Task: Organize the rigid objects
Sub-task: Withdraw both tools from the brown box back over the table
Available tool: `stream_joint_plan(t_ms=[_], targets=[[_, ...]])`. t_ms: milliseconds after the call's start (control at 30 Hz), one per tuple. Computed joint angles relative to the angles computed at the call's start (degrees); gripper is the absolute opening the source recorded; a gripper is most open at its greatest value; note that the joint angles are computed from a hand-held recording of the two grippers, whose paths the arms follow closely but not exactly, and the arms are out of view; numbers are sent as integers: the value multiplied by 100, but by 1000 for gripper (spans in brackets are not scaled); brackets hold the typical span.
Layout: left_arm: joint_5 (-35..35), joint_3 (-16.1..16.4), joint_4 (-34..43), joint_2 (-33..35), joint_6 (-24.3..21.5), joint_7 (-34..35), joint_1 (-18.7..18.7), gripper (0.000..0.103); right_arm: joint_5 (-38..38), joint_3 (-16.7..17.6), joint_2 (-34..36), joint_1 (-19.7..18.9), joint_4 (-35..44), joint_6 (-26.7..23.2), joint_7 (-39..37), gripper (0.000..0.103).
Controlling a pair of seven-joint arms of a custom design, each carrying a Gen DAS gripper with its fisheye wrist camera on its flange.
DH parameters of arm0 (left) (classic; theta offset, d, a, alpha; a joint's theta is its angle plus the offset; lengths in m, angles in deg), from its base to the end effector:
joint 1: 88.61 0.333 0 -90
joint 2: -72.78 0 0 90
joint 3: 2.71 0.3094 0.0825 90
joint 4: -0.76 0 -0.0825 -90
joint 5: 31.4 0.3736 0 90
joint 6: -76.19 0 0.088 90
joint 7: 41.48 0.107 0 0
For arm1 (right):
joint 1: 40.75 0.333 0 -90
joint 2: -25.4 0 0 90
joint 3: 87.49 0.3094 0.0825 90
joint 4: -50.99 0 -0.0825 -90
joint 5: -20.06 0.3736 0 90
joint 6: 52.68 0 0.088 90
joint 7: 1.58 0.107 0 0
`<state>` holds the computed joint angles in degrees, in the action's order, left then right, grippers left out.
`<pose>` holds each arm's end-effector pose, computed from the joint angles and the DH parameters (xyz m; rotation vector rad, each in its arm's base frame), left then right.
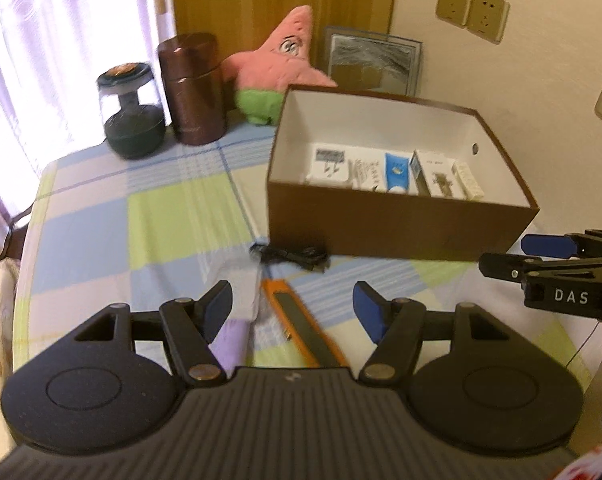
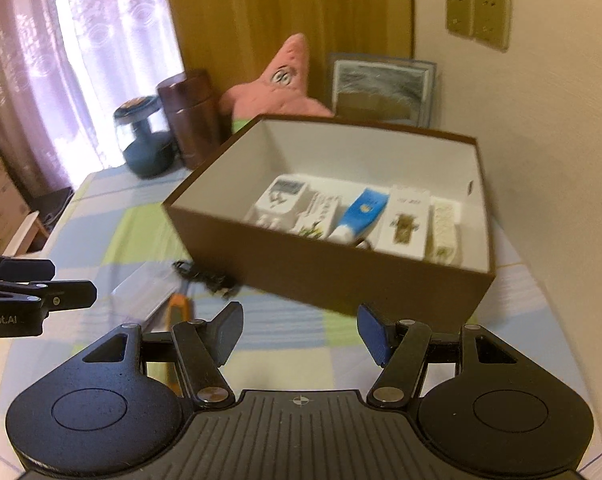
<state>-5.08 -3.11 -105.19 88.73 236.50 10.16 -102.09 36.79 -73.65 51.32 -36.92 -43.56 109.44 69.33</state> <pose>0.6339 -0.1776 0.4472 -1.8567 1.7706 -0.7047 0.6866 0.1741 0.4395 -1.9603 1.3962 -0.4091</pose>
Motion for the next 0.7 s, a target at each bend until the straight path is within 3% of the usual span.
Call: stream_joint_plan(t_ms=[200,700], targets=[[108,1,-650,-404,54,-335,76,63,208,192,-112,-23,-257,-148,-363,60],[188,-352,-1426,-818,-144,-709,426,63,461,185,24,301,-199,-663,-857,60]])
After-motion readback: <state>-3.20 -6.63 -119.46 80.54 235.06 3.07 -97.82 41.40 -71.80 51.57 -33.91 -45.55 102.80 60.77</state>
